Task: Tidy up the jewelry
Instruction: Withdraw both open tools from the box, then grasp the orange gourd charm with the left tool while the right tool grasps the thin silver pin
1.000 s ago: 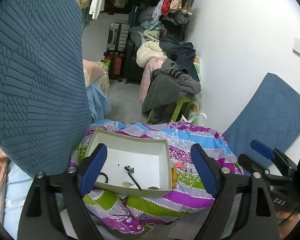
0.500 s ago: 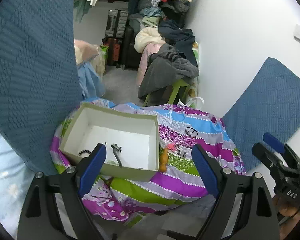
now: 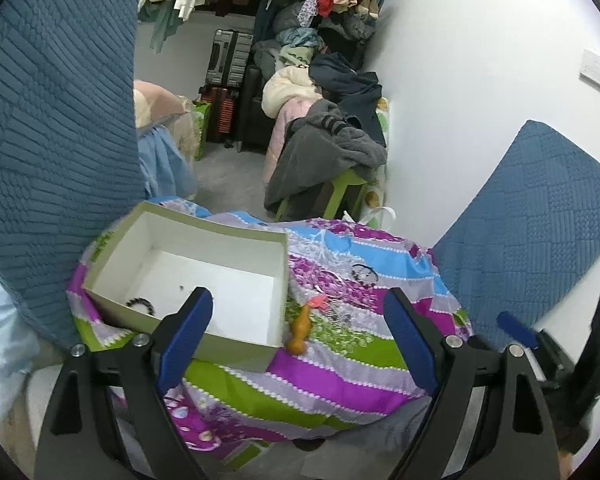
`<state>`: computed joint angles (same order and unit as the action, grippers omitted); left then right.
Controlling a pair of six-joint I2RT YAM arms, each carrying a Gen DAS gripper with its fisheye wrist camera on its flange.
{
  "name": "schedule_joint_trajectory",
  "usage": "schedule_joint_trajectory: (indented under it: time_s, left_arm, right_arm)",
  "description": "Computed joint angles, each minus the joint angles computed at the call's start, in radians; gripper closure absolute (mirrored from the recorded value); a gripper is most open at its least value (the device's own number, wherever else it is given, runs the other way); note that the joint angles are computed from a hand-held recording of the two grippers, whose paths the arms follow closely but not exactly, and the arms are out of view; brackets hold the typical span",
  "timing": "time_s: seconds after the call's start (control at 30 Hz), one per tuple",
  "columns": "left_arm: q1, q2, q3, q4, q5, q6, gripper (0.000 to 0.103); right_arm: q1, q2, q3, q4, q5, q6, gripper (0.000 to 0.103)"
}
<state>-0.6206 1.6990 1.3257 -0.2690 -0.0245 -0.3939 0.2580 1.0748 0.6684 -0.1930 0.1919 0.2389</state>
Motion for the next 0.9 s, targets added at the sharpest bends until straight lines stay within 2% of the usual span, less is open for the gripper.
schedule_joint_trajectory:
  time_s: [0.13, 0.27, 0.33, 0.4, 0.67, 0.73, 0.9]
  left_arm:
    - [-0.022, 0.038, -0.005, 0.040, 0.011, -0.014, 0.016]
    - [-0.040, 0.098, 0.019, 0.059, 0.043, -0.010, 0.016]
    - [-0.053, 0.142, 0.047, 0.065, 0.048, -0.004, 0.018]
    - [-0.063, 0.189, 0.088, 0.050, 0.055, 0.001, 0.025]
    - [-0.097, 0.380, 0.257, -0.047, 0.091, 0.024, 0.042]
    - [-0.101, 0.418, 0.291, -0.074, 0.082, 0.024, 0.043]
    - [-0.110, 0.532, 0.399, -0.142, 0.028, 0.048, 0.046]
  right_arm:
    - [-0.028, 0.008, -0.061, 0.065, -0.004, -0.002, 0.017]
    - [-0.092, 0.021, -0.102, 0.117, -0.061, 0.027, 0.017]
    - [-0.134, 0.039, -0.116, 0.158, -0.106, 0.055, 0.018]
    - [-0.164, 0.077, -0.121, 0.204, -0.125, 0.047, 0.019]
    - [-0.286, 0.288, -0.073, 0.324, -0.253, -0.010, 0.041]
    - [-0.307, 0.364, -0.043, 0.351, -0.279, -0.039, 0.045]
    - [-0.363, 0.565, 0.071, 0.362, -0.423, -0.099, 0.054]
